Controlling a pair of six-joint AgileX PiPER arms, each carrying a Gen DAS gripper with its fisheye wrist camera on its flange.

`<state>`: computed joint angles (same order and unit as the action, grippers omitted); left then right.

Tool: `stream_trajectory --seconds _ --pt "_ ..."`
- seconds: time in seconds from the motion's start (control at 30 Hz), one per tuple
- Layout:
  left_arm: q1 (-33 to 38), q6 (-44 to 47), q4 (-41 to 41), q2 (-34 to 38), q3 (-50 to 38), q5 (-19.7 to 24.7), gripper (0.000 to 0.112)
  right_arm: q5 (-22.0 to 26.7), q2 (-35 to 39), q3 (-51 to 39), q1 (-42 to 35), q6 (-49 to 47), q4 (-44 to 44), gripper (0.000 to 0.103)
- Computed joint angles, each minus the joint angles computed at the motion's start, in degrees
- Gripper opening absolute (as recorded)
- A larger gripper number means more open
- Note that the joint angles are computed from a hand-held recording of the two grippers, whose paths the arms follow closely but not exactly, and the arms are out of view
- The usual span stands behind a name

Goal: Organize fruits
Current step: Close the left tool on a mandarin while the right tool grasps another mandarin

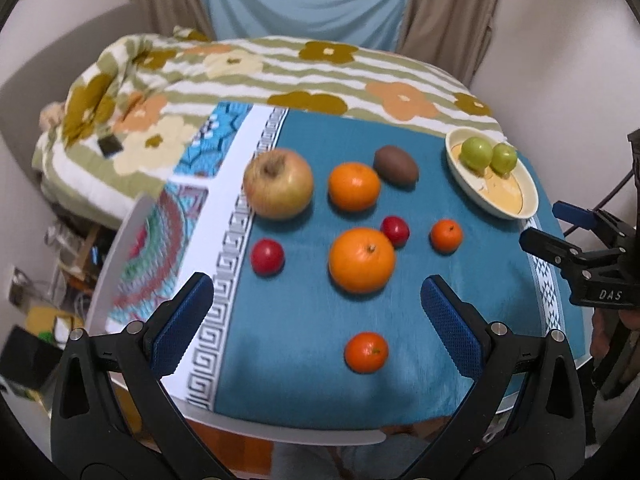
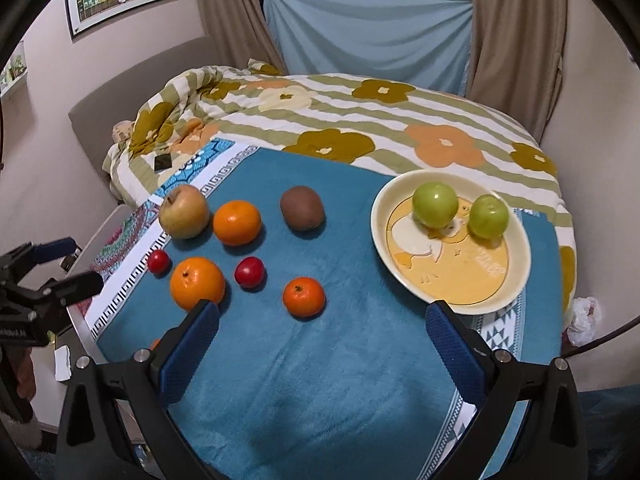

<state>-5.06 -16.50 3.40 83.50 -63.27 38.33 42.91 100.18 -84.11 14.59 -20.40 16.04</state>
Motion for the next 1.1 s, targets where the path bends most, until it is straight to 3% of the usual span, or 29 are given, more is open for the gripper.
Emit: stream_trajectory --seconds 0.33,0.63,0.7,0.9,1.0,1.1 --pt "-8.65 -22.05 11.39 0.38 9.82 -5.85 0.1 -1.42 6.78 -1.29 -1.01 -12.68 5.53 0.103" --pt "-13.74 -35.65 18.9 5.45 11.65 -8.14 0.071 -0.09 12.98 -5.52 -1.01 -19.47 7.5 0.1" --pt "-13.78 -36.3 18.38 6.23 11.9 -8.74 0.059 -0.14 13.79 -6.08 -0.7 -19.92 6.97 0.099" --pt "-13.73 -37.14 18.37 7.11 11.91 -9.33 0.041 0.91 16.17 -8.36 -0.17 -22.22 7.57 0.089" --pt "-14.45 -38.68 19.42 7.74 10.82 -7.83 0.041 2.3 17.38 -10.02 0.04 -22.46 7.73 0.086" --pt "-13.97 -37.93 18.79 7.63 10.81 -7.88 0.041 2.88 18.07 -11.04 0.7 -22.54 7.16 0.075"
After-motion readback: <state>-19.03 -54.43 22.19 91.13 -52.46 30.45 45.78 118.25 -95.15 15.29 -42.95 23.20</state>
